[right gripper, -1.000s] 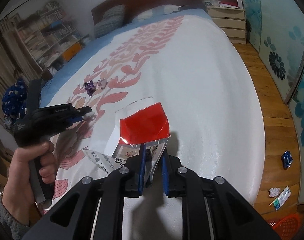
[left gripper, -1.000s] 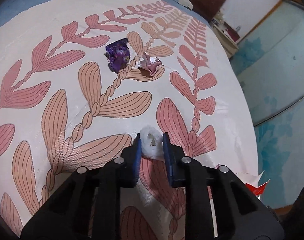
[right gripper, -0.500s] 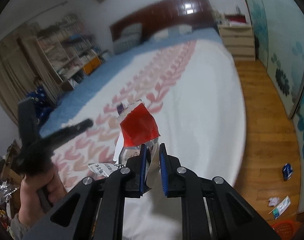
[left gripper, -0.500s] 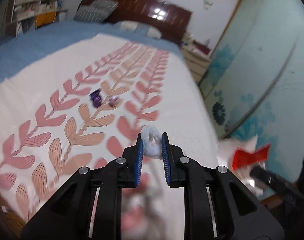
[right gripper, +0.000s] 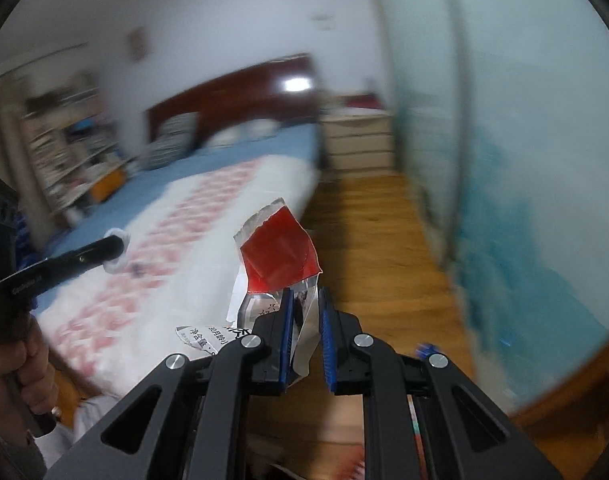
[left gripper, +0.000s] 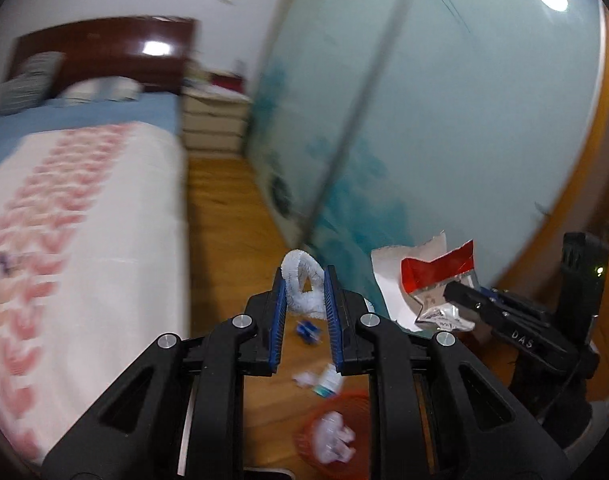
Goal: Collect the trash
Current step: 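Carry the tissue and wrapper to the red basket and open both tools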
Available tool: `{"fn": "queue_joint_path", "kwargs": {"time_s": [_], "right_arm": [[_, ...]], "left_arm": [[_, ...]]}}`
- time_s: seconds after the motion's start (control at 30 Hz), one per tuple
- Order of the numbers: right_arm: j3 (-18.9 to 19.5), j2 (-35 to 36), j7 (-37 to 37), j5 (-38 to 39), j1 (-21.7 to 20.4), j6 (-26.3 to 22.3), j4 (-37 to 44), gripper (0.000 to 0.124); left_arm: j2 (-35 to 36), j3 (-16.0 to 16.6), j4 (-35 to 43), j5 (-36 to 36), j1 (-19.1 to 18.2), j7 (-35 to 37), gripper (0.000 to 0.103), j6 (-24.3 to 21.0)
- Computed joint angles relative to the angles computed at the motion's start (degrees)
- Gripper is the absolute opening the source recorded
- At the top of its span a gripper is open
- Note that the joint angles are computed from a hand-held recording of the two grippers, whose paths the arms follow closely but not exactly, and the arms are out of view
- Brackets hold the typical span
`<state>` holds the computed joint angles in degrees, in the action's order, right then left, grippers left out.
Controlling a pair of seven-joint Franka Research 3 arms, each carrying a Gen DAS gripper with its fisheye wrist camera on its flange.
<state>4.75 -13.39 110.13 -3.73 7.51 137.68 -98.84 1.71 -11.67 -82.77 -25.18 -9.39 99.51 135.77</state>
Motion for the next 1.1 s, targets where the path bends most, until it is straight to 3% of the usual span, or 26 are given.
{"fn": "queue_joint_path", "kwargs": {"time_s": [0.23,0.3,0.37,0.43,0.73,1.03,1.1], "right_arm": [[-3.9,-15.3,0.4,0.8,-7.0,-7.4,-23.8,0.015],[-4.2,-16.9,-0.2,1.8,-8.2,-8.7,-28.5,0.015],[-4.9,-18.4,-0.2,4.5,-8.8,-9.4,-34.1,0.015],[-5.5,-18.9,-0.2,7.2,-9.1,-9.5,-38.2,0.015],[-4.5,-15.3,-0.6,12.8,-8.1,-7.3,-41.1,0.015],[-3.6,-12.8,1.2,12.2,-7.6,-6.4,-40.0,0.019],[-3.5,-13.2,1.8,11.8,-7.7,-5.8,-40.1,0.048]], "left_arm": [[16.9,-6.0,11.3,7.6,-7.3,-6.4,0.018,-14.6],[19.0,-6.6,10.3,8.1,-8.0,-8.2,0.018,-16.6],[21.8,-6.8,11.3,9.0,-8.7,-11.7,0.018,-22.5],[22.9,-7.3,11.4,9.6,-9.0,-12.5,0.018,-25.4],[26.0,-7.1,13.2,13.2,-10.3,-13.2,0.018,-31.0],[25.6,-7.5,12.2,14.7,-11.6,-13.2,0.022,-30.7],[25.4,-7.5,12.4,14.8,-11.6,-13.4,0.025,-31.4]]}}
